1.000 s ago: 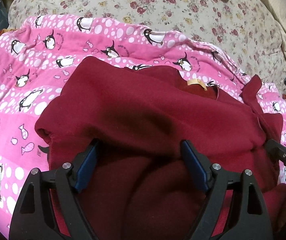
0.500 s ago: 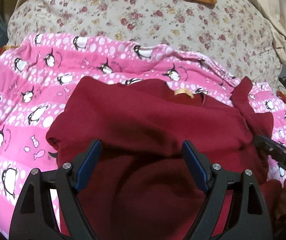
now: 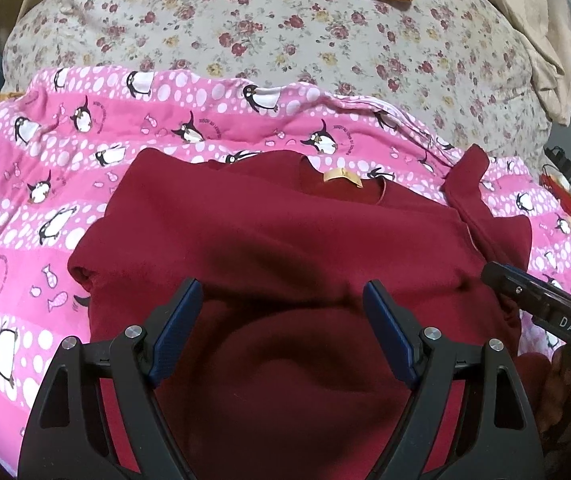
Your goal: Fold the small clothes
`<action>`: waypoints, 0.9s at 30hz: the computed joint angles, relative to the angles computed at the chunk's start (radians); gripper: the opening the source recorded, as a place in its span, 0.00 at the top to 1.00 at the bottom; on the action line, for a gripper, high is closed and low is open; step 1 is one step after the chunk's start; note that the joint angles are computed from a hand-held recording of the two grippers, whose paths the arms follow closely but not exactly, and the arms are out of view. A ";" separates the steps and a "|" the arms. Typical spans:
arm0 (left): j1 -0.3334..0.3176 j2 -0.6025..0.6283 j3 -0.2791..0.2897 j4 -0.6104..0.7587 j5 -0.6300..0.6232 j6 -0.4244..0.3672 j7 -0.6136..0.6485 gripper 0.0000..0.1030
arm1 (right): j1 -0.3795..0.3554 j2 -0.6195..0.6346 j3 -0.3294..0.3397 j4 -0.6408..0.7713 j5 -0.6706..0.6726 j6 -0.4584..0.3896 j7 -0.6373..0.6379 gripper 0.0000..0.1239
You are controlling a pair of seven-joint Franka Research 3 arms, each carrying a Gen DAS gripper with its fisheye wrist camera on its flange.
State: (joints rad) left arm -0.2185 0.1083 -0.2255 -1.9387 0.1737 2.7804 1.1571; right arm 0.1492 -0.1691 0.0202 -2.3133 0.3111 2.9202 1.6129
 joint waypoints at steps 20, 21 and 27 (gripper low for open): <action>0.018 -0.005 0.003 -0.013 -0.036 0.005 0.021 0.20 | -0.127 0.288 -0.084 0.413 -0.260 -0.188 0.303 0.47; 0.018 -0.002 0.002 -0.011 -0.042 0.003 0.024 0.20 | -0.124 0.315 -0.093 0.450 -0.265 -0.208 0.314 0.47; 0.020 0.006 0.001 -0.007 -0.053 0.002 0.029 0.20 | -0.096 0.491 -0.139 0.682 -0.326 -0.343 0.368 0.47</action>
State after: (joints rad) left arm -0.1989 0.1140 -0.2241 -1.9456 0.1212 2.7825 1.1859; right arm 0.0529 0.3217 -0.1184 -1.6309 -0.0148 2.5776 1.9808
